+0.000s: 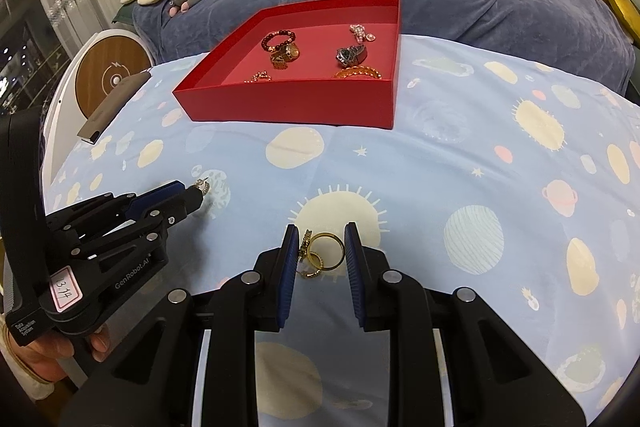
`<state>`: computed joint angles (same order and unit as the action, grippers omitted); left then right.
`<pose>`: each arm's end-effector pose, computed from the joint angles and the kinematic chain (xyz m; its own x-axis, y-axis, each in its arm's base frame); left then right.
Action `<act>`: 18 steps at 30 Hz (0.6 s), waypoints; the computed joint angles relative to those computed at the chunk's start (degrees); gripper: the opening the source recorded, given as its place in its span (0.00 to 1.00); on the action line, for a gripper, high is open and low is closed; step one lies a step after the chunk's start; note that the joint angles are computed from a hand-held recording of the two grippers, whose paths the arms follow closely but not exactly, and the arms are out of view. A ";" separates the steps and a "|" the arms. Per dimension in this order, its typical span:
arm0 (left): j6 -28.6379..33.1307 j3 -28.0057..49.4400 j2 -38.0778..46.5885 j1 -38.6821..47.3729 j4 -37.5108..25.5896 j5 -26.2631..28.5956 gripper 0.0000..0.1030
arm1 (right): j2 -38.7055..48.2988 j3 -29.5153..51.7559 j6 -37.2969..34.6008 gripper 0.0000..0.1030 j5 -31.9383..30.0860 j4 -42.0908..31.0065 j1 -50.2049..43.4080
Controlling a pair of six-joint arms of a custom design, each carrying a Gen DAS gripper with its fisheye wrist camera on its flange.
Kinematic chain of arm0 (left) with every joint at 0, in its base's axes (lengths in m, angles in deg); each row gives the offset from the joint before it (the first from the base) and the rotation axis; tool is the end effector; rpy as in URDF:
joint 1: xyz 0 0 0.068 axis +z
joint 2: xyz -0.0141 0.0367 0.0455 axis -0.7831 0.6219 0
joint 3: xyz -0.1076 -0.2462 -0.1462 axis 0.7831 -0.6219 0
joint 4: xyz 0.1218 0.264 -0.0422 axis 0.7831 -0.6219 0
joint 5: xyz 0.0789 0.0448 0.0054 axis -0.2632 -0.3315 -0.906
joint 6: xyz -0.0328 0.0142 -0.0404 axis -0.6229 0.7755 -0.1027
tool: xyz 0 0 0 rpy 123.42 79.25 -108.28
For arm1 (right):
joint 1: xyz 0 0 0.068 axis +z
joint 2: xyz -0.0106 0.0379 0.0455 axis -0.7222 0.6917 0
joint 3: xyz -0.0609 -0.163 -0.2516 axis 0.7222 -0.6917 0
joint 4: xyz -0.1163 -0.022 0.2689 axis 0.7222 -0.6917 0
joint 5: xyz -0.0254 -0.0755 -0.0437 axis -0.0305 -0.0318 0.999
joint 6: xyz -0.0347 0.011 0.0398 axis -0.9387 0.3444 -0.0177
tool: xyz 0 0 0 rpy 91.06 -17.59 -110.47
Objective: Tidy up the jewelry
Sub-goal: 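Carry both rings into the red tray and open both tools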
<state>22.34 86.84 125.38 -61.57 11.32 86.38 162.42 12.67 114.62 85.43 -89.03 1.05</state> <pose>0.3066 -0.0609 0.1147 -0.7390 0.2517 -0.6250 0.3727 0.9255 -0.0680 0.2629 0.2676 0.1284 -0.8028 0.1075 -0.5865 -0.0118 0.9805 0.1960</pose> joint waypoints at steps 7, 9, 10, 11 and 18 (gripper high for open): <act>0.72 1.11 -2.37 5.97 -2.31 2.90 0.17 | -0.43 1.65 -0.19 0.22 1.36 -1.25 0.08; 0.84 1.65 -2.76 7.70 -2.97 3.53 0.17 | -0.61 2.15 -0.30 0.22 1.93 -1.44 0.12; 0.95 1.88 -2.91 8.51 -3.28 3.85 0.17 | -0.68 2.43 -0.32 0.22 2.19 -1.57 0.16; 1.04 2.11 -3.00 9.21 -3.57 4.12 0.17 | -0.74 2.66 -0.35 0.22 2.39 -1.70 0.17; 0.94 3.54 -4.34 11.29 -5.38 5.70 0.17 | -0.55 4.42 -0.75 0.22 3.59 -2.27 0.74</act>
